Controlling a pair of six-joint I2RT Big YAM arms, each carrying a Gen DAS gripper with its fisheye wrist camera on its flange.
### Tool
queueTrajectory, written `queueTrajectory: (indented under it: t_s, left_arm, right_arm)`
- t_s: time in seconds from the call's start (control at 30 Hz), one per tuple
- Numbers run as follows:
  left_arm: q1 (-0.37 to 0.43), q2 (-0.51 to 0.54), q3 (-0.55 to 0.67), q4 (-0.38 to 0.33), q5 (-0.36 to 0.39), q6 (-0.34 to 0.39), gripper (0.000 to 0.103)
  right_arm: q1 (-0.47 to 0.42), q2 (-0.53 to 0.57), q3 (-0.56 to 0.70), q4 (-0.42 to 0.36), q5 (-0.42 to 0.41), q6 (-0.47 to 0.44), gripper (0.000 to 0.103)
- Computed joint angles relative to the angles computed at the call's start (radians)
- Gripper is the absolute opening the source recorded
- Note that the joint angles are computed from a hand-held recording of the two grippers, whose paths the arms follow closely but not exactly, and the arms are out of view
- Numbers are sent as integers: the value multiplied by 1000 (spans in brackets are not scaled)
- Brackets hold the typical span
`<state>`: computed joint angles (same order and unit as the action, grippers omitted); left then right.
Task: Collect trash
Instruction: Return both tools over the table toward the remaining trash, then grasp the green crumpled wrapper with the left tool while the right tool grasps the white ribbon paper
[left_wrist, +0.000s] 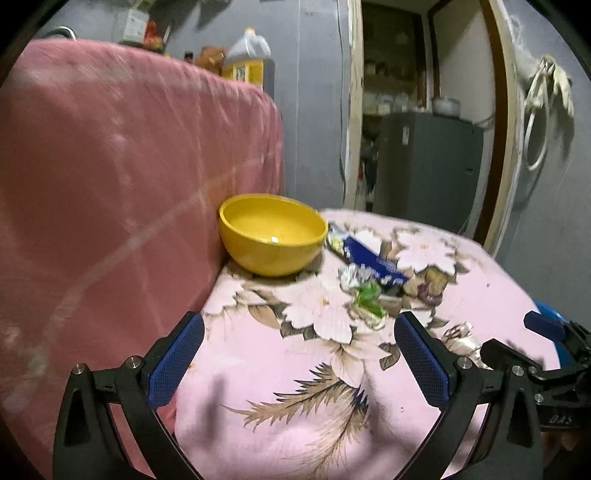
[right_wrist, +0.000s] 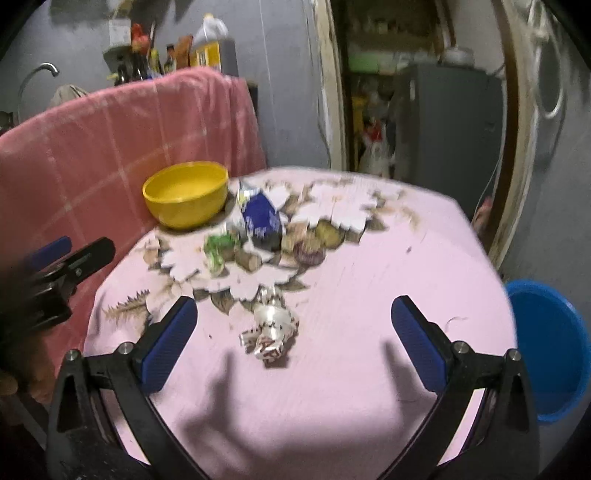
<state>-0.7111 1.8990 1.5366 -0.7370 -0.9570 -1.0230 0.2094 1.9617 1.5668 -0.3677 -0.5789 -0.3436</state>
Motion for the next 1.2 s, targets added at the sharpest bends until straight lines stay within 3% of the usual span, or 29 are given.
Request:
queueTrajectory:
  t_s: [0.17, 0.3, 0.4, 0.5, 0.6, 0.87, 0.97, 1.13, 1.2]
  left_arm:
    - [33, 21, 24, -10, 94, 18, 101]
    - [55, 29, 32, 13, 162, 39, 101]
    - [71, 36, 39, 39, 207, 76, 100]
    - [87, 50, 58, 45, 254, 108, 94]
    - [105, 64, 77, 57, 298, 138, 85]
    - [157, 124, 165, 54, 404, 203, 60]
    - [175, 136, 177, 59, 447, 198, 48]
    - [192, 114, 133, 128, 520, 168, 27]
    - [189, 106, 125, 128, 521, 160, 24]
  right_arm:
    - [9, 59, 97, -164, 5, -39, 102]
    - [19, 111, 176, -293, 11, -83, 80]
    - [20, 119, 189, -311, 11, -92, 68]
    - [20, 136, 217, -332, 9, -88, 51]
    - [17, 154, 247, -350, -2, -79, 40]
    - [16, 214, 345, -381, 3, -39, 38]
    - [14, 227, 367, -396, -7, -28, 38]
    - [13, 224, 363, -394, -14, -31, 38]
    - [12, 220, 357, -394, -20, -36, 38]
